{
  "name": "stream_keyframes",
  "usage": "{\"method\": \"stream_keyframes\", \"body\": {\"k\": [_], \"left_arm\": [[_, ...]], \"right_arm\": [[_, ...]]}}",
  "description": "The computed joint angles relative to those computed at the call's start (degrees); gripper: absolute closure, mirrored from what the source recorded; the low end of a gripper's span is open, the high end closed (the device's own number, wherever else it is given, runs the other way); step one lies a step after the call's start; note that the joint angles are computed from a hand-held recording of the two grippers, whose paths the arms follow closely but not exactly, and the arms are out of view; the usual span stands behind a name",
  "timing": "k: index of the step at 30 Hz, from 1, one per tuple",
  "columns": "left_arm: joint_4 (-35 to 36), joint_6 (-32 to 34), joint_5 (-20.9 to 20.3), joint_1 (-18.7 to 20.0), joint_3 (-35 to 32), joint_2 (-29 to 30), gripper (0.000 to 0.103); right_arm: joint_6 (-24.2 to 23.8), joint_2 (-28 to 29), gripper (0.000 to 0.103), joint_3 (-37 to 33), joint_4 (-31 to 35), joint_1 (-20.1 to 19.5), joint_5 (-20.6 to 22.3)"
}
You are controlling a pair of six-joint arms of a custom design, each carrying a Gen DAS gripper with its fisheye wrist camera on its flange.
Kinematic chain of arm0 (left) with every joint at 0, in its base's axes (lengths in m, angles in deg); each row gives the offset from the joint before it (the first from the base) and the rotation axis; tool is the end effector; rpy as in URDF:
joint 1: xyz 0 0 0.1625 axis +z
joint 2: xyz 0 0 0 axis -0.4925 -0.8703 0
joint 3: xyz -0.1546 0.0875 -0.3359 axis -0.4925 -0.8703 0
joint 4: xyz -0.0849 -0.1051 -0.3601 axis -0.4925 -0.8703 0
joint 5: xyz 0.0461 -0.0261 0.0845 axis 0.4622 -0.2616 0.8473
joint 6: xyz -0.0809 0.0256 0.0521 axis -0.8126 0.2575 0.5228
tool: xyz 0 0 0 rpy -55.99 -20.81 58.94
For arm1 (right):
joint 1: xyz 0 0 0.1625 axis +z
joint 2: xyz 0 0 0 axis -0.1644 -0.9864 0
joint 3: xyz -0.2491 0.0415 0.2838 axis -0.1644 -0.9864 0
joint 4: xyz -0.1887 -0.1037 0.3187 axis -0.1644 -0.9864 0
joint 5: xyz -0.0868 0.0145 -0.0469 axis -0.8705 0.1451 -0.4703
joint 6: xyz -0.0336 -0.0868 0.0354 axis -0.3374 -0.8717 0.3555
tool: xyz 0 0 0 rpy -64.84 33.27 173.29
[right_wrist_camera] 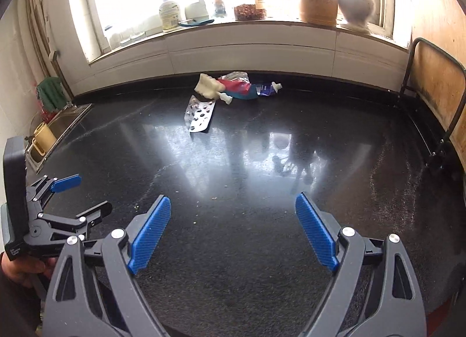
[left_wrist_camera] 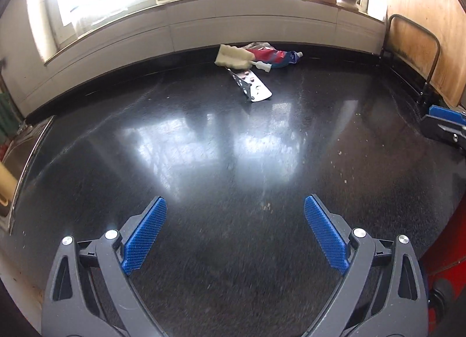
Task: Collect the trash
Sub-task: 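Return both open tools to the countertop toward the blister pack, then grasp the pill blister pack with the left tool while the right tool grasps the red-blue wrapper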
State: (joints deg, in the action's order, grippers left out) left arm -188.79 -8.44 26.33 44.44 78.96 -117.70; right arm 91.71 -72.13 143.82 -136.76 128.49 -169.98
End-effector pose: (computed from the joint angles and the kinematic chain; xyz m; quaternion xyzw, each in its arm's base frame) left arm -0.4733 -0.3255 0.1122 0.4128 0.8515 -0.1877 0.2632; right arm 0.1781 -0.2168 0.4454 0.0097 -0.8496 0.4057 0.3368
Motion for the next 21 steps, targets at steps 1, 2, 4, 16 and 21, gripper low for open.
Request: {"method": "stream_keyframes", "body": {"k": [1,2,4,16,21], "left_arm": [[0.49,0.1,-0.37,0.63,-1.6,1.33,0.01],[1.1,0.25,-0.74,1.4,-3.48,2.79,0.01],[1.13,0.91,-1.3,2.88,-7.43,6.22,0.01],[8.04,2.5,0.03,12.29,-39.01,29.74,0.01],[10.45,3.43,0.19,14.74,-48.08,35.87,0.011]], "right_arm": [[-0.47,0.54,0.018,-0.35,-0.54,-0.53,0.65],[-1.17,0.18,0.018,-0.46,-0.69,-1.11,1.51],[-5.33,0.36,0.018,-0.98,-3.44,-4.27,5.07],[-23.79,14.42,0.033,-14.36,-12.51,-23.94,21.48],[-29.2,25.57,0.041,-24.44,-14.19,-28.63,25.09]]}}
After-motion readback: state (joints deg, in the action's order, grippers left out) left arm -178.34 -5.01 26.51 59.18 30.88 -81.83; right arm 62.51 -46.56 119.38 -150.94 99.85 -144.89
